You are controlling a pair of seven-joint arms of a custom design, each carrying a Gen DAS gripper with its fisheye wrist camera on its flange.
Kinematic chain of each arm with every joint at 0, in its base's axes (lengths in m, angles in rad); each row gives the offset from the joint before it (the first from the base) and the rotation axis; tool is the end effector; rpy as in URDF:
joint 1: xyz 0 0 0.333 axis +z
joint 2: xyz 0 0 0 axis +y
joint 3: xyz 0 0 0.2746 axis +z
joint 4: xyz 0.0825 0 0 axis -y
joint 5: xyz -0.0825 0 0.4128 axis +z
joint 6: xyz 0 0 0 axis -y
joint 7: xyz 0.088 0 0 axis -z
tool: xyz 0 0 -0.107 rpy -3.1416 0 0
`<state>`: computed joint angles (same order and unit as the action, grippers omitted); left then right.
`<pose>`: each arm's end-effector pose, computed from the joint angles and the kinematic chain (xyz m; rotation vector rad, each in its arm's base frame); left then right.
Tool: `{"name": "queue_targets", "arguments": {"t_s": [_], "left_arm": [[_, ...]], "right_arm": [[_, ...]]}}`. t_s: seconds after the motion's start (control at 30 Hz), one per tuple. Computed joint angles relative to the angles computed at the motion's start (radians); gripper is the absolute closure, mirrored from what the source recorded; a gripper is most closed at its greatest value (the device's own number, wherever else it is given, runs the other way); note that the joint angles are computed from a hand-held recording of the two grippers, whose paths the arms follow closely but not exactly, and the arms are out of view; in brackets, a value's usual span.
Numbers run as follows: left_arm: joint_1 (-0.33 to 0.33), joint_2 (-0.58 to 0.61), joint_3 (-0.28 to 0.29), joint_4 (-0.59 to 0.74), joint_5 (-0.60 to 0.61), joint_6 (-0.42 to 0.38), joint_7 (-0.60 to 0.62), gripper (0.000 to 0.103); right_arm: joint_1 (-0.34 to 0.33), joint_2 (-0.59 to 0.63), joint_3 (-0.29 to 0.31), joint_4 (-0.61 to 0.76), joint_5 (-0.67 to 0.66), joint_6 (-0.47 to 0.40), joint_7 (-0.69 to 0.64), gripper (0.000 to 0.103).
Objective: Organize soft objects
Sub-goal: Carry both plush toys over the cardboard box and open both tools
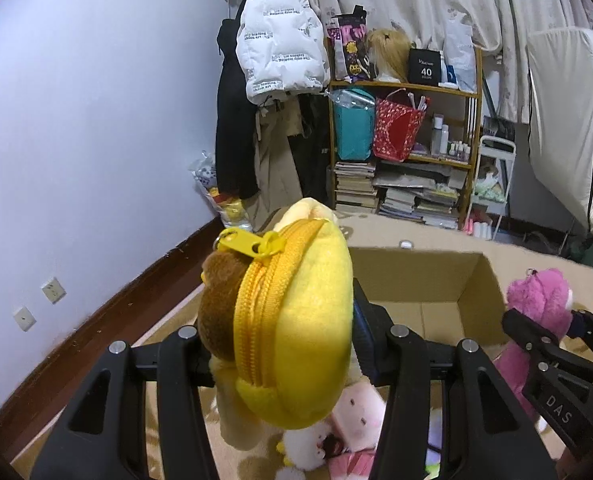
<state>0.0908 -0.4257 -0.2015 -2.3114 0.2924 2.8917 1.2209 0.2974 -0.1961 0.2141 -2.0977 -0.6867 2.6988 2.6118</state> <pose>0.5127 -0.0852 0.5762 -1.5610 1.6139 -0.8335 0.4933 0.3086 0.5397 -1.6266 1.6390 -0.7036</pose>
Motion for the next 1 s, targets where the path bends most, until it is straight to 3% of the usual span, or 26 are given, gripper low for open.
{"name": "queue_targets", "arguments": {"t_s": [0.23, 0.5, 0.6, 0.8, 0.93, 1.0], "left_arm": [[-0.003, 0.078, 0.014, 0.067, 0.001, 0.037, 0.035, 0.054], [0.048, 0.164, -0.046, 0.156, 0.159, 0.073, -0.024, 0.054], [0.033, 0.183, -0.039, 0.169, 0.184, 0.074, -0.037, 0.054], [-0.03, 0.218, 0.005, 0.179, 0.124, 0.052, 0.011, 0.053], [-0.138, 0.235, 0.087, 0.176, -0.112, 0.03, 0.204, 0.053], [-0.118, 0.249, 0.067, 0.181, -0.099, 0.032, 0.192, 0.053]], "right_arm": [[-0.007, 0.072, -0.032, 0.078, -0.003, 0.033, -0.067, 0.056], [-0.004, 0.122, -0.068, 0.13, -0.021, 0.041, -0.107, 0.056], [-0.002, 0.135, -0.079, 0.137, -0.015, 0.058, -0.102, 0.056], [0.003, 0.177, -0.102, 0.152, 0.012, 0.114, -0.112, 0.056], [0.009, 0.193, -0.115, 0.143, 0.03, 0.145, -0.091, 0.056], [0.011, 0.199, -0.12, 0.141, 0.024, 0.154, -0.084, 0.056]]}}
